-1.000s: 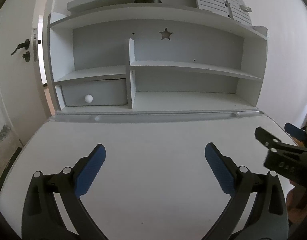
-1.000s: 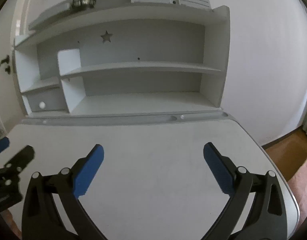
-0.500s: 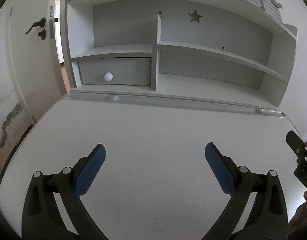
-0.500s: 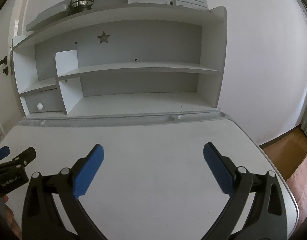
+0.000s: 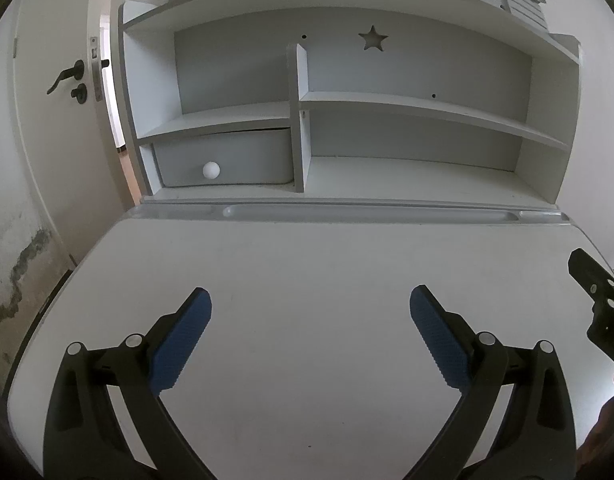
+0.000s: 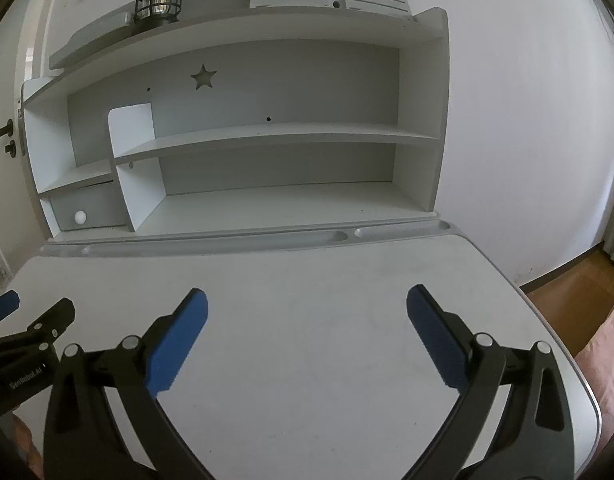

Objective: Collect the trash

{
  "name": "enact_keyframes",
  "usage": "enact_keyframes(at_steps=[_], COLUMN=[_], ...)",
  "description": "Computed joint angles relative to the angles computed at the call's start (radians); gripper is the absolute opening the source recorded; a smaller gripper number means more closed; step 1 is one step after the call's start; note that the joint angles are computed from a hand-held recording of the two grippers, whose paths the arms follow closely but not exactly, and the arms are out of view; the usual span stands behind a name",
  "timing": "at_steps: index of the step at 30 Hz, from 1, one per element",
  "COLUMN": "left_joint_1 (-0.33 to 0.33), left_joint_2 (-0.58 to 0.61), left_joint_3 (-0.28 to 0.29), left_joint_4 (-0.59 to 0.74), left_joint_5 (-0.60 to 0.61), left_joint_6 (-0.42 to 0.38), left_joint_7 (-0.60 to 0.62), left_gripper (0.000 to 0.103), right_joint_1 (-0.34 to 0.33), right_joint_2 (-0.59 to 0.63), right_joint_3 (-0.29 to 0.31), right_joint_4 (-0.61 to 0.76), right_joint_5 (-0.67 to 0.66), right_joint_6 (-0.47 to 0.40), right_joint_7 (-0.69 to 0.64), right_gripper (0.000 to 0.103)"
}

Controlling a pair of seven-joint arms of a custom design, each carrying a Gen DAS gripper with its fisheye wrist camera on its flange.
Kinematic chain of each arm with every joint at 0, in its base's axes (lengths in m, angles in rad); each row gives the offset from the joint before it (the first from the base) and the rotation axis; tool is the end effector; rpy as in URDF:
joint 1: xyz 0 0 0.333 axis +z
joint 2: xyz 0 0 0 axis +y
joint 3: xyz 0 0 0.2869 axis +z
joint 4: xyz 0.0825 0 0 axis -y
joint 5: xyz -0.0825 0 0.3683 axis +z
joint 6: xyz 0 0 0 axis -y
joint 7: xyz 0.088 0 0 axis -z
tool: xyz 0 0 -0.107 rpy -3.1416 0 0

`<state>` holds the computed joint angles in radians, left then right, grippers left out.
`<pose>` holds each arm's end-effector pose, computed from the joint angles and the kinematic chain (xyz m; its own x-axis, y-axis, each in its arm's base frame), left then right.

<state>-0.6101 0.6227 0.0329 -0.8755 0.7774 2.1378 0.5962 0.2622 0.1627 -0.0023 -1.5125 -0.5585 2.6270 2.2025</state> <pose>0.6223 -0.3809 0.6066 0.1939 -0.9802 -0.0397 -0.5455 -0.0741 -0.8348 0.6158 0.1770 0.6524 -0.0343 -0.9992 0.0224 -0.5062 -0.0020 -0.8624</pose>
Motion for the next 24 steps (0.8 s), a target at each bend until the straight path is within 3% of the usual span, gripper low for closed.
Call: enact_keyframes(at_steps=[6, 12, 18, 22, 24], left_joint_1=[-0.002, 0.024, -0.029, 0.022, 0.013], left_joint_2=[-0.008, -0.082, -0.089, -0.093, -0.082], left_joint_3=[0.001, -0.019, 0.008, -0.045, -0.039], left_joint_4=[-0.015, -0.136, -0.132, -0.128, -0.110], left_joint_5=[0.010, 0.018, 0.160, 0.074, 0.075], left_joint_6=[0.013, 0.123, 0.010, 0.041, 0.031], left_joint_7=[-0.002, -0.030, -0.080, -0.023, -0.011], left_gripper=[0.097, 0.097, 0.097, 0.097, 0.097], right_joint_1=[0.002, 0.005, 0.005, 0.006, 0.003], right_joint_2=[0.002, 0.002, 0.002, 0.001, 0.002], right_joint_3=[-0.002, -0.002, -0.001, -0.002, -0.001], right_joint_4=[0.002, 0.005, 0.006, 0.003, 0.005], right_joint_5=[-0.014, -0.028, -0.027, -0.028, -0.020], right_joint_6=[0.001, -0.002, -0.004, -0.004, -0.004], right_joint_7=[0.001, -0.005, -0.008, -0.004, -0.011], right_gripper=[0.096, 0.096, 0.096, 0.096, 0.096])
